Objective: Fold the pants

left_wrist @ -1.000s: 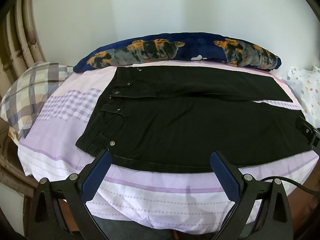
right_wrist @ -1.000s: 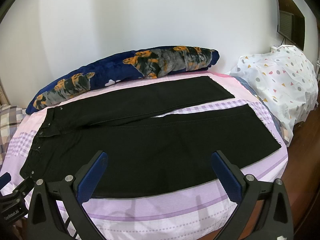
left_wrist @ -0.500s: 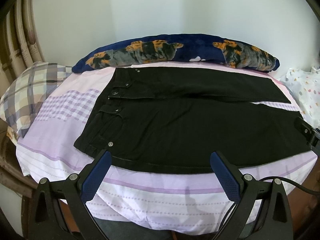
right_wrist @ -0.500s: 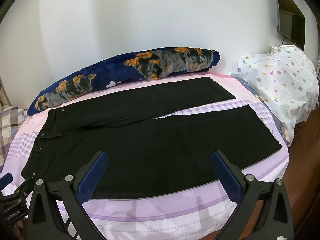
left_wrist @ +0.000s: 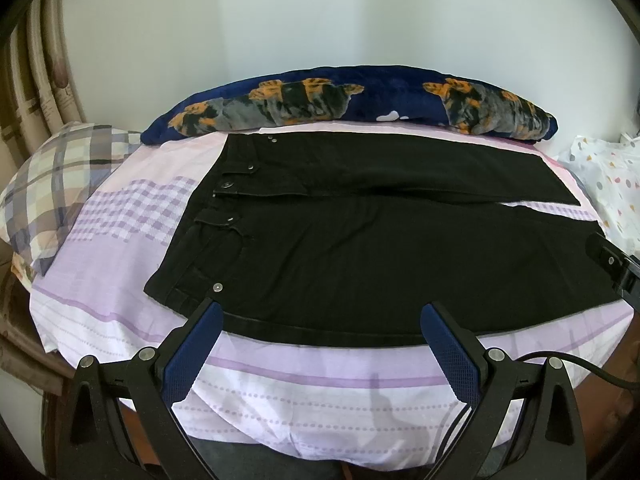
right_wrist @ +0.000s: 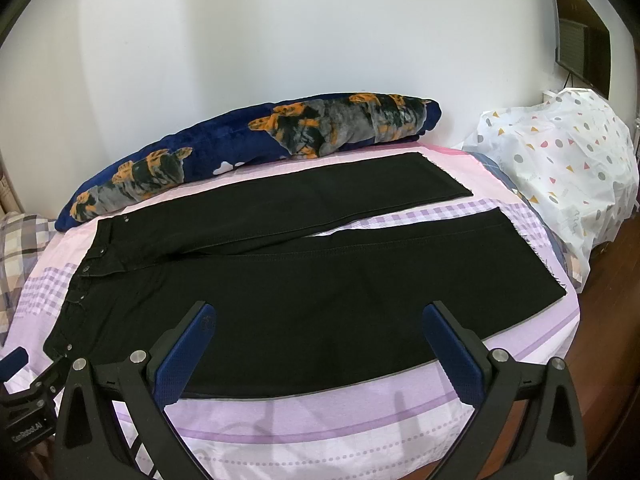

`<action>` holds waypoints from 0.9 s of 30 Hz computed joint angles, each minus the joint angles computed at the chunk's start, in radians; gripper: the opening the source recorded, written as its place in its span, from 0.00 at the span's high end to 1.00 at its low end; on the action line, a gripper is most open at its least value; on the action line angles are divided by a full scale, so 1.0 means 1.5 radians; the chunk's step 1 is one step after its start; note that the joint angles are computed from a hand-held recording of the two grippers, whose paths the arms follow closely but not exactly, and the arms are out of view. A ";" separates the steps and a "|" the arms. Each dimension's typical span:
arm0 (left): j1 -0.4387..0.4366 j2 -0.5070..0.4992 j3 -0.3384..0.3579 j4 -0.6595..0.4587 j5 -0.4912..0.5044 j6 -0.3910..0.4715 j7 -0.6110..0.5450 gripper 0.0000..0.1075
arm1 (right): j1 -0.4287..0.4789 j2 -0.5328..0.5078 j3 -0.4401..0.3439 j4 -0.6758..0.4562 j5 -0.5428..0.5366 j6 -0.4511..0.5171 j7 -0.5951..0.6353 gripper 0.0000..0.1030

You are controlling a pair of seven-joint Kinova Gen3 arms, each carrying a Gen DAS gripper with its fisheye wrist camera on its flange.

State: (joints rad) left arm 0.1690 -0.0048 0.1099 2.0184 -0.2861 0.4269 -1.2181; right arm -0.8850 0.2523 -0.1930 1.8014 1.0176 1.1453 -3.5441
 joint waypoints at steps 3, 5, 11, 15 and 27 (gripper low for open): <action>0.001 0.001 0.002 -0.001 -0.004 0.001 0.005 0.08 | 0.001 0.000 0.000 0.000 -0.001 -0.001 0.000 0.00; 0.005 0.002 0.004 0.002 -0.017 -0.001 0.021 0.08 | 0.001 -0.001 0.000 0.001 0.000 -0.002 0.000 0.00; 0.012 0.005 0.006 0.007 -0.029 -0.005 0.039 0.08 | 0.001 -0.001 0.000 0.002 0.001 -0.002 -0.001 0.00; 0.015 0.008 0.004 0.009 -0.029 -0.009 0.042 0.08 | 0.002 -0.002 -0.001 0.005 0.002 -0.004 -0.004 0.00; -0.030 0.032 -0.019 -0.003 0.159 -0.021 -0.155 0.08 | 0.005 0.005 0.002 0.006 0.006 -0.043 -0.006 0.00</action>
